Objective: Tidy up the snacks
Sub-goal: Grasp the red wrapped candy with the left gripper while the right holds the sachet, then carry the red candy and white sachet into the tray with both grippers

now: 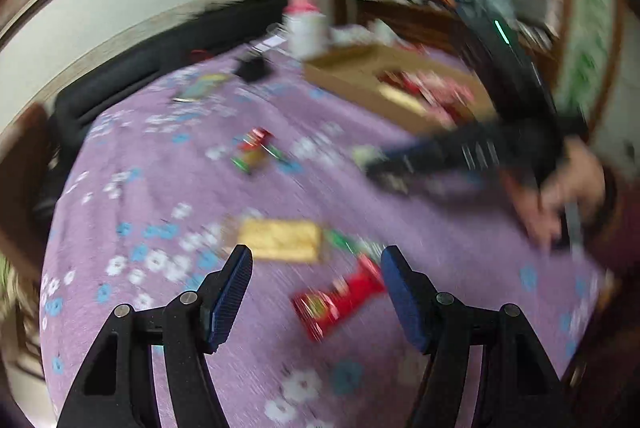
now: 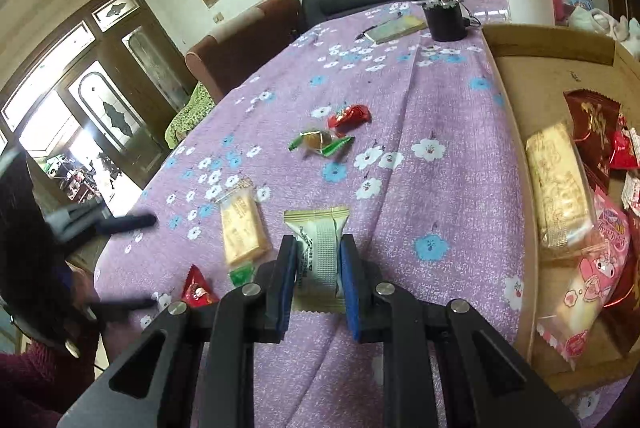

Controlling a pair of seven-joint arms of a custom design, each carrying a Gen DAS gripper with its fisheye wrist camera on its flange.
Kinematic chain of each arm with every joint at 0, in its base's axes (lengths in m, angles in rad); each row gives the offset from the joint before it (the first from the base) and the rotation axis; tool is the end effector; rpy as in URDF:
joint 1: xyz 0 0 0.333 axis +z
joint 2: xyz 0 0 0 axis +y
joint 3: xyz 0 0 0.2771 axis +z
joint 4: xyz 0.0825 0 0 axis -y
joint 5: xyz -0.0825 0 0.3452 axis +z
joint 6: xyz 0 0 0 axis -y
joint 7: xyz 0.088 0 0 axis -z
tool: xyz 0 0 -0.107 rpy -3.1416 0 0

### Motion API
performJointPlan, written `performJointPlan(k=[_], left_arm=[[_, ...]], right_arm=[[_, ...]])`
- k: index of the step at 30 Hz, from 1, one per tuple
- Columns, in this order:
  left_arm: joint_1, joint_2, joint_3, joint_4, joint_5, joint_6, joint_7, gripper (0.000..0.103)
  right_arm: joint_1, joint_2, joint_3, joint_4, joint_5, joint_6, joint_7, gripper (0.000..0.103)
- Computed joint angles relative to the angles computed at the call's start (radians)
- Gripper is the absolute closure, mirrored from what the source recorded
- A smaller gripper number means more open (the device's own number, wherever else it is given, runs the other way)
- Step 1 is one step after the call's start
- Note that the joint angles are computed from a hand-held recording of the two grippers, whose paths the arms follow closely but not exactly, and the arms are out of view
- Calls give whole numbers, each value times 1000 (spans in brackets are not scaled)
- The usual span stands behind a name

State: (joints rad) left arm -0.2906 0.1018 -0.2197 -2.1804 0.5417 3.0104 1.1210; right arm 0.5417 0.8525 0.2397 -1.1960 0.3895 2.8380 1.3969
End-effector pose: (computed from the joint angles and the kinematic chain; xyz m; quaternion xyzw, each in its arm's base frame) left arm 0.4674 -0.3022 0.4103 -0.4497 0.8147 -0.2953 0.2165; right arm 0.5838 0.4606 0.3582 -0.7731 0.4730 -0.0053 0.4226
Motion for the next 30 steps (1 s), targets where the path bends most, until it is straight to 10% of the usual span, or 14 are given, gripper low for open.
performJointPlan(k=[7, 16, 30], left_arm=[[41, 77, -78, 61, -225, -76, 302, 33], [44, 133, -95, 103, -370, -121, 423, 74], [-125, 109, 101, 111, 72, -8, -321, 85]], right_arm=[[-18, -2, 25, -7, 32, 2, -25, 82], [-26, -5, 33, -10, 53, 1, -41, 82], [-34, -39, 29, -66, 78, 68, -30, 82]])
